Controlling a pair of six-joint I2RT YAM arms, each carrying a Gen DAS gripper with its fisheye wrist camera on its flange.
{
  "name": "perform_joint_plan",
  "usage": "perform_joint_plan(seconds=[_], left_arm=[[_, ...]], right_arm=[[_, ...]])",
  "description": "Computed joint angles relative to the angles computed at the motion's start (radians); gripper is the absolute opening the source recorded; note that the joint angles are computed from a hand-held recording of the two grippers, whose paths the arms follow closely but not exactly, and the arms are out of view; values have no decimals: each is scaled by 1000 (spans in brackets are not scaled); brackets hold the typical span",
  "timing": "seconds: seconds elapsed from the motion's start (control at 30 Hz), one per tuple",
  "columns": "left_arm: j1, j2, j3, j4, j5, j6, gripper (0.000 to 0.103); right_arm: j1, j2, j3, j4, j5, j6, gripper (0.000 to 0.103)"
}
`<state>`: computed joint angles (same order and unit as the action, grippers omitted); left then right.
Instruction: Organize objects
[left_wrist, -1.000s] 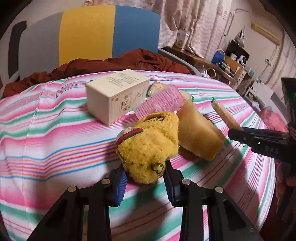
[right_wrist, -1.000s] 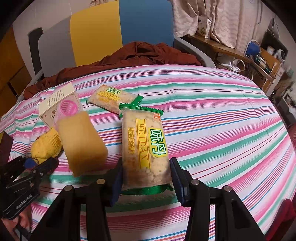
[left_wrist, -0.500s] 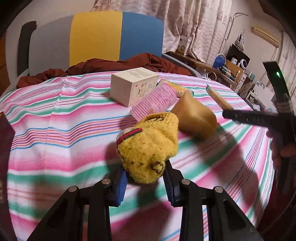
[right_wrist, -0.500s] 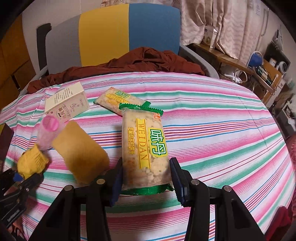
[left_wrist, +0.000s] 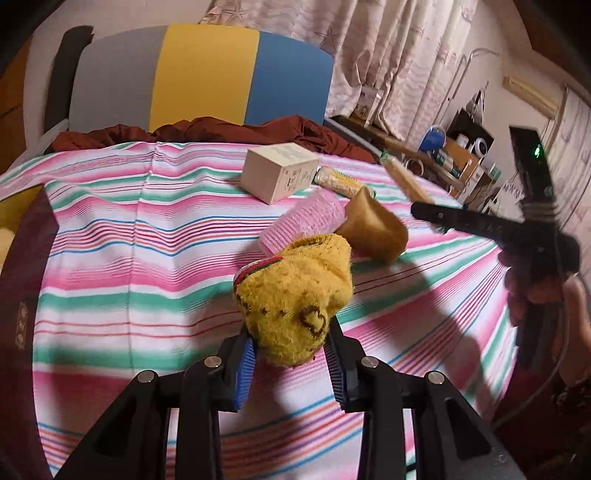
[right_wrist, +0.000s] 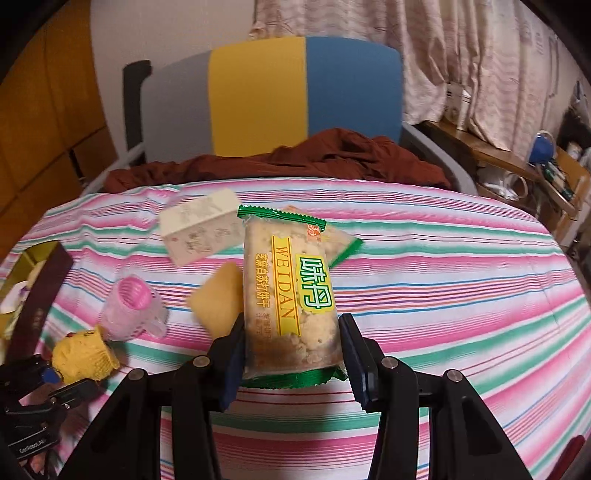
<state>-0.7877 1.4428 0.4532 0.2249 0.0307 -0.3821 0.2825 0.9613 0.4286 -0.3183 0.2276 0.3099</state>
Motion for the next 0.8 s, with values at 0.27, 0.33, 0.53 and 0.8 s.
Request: perform_joint_plan(seconds=[0.27,0.33,0.53,0.8], left_arm=[[29,-101,-65,-39,9,10,34],[32,-104,-83,-32,17,1,34],[18,-104,-117,-19,13,7,34],[29,-119,-147,-6,32,29,33]], right_arm=[[118,55,8,24,29,28,48],[140,101,10,36,31,27,48],[253,124,15,61,96,17,62],[435,191,101,121,13,87,77]])
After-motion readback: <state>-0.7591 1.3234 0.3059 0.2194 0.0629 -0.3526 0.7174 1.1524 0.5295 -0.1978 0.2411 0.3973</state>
